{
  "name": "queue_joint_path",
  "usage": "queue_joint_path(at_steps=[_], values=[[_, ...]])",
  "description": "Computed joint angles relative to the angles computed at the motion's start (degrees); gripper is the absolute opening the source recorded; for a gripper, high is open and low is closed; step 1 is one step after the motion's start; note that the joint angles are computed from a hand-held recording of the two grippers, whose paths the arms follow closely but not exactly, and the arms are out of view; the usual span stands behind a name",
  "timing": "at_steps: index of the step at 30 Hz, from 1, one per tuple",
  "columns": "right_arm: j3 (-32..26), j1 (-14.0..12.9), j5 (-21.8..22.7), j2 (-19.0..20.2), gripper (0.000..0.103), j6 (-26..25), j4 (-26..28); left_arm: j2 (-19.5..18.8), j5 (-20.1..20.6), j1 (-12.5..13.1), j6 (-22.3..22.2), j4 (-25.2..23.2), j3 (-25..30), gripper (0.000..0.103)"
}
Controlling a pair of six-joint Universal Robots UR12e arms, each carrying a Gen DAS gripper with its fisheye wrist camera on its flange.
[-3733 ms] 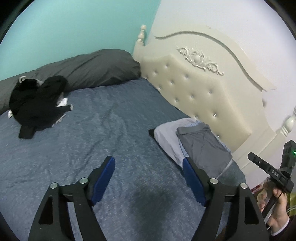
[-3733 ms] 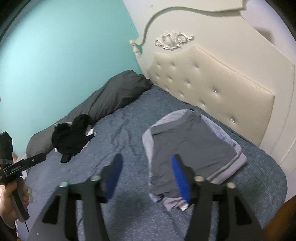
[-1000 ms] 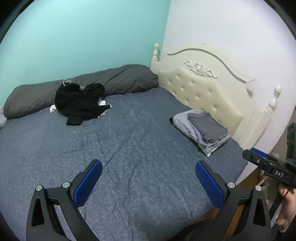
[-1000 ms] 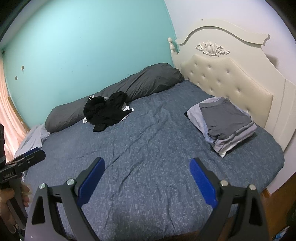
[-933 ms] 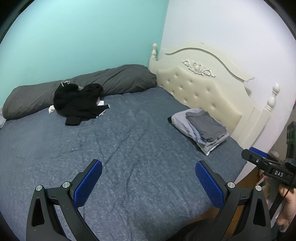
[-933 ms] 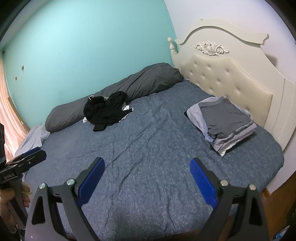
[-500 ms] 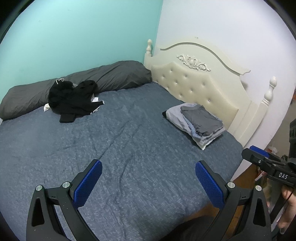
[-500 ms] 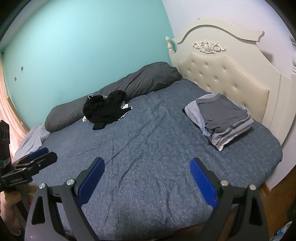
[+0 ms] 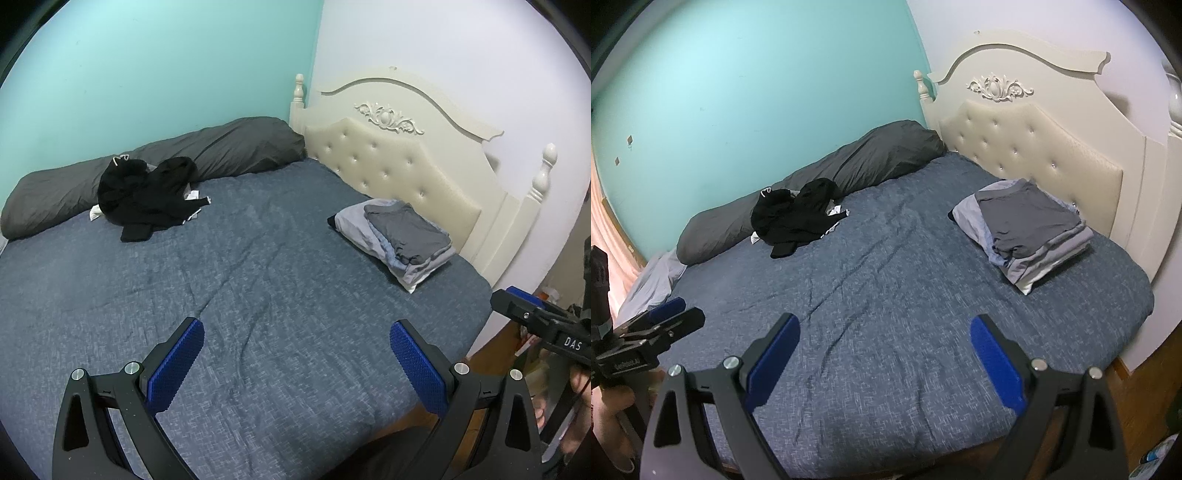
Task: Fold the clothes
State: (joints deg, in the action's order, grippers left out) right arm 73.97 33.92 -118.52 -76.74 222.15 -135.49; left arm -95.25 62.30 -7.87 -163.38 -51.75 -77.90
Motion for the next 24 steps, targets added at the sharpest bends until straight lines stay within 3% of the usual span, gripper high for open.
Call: queue_joint_path(at_steps=[24], values=[[0.56, -0.19, -0.77, -0.16, 0.095, -0.22, 0.02, 0.32, 1.35, -0.59, -0.09, 4.66, -1.56, 0.103]])
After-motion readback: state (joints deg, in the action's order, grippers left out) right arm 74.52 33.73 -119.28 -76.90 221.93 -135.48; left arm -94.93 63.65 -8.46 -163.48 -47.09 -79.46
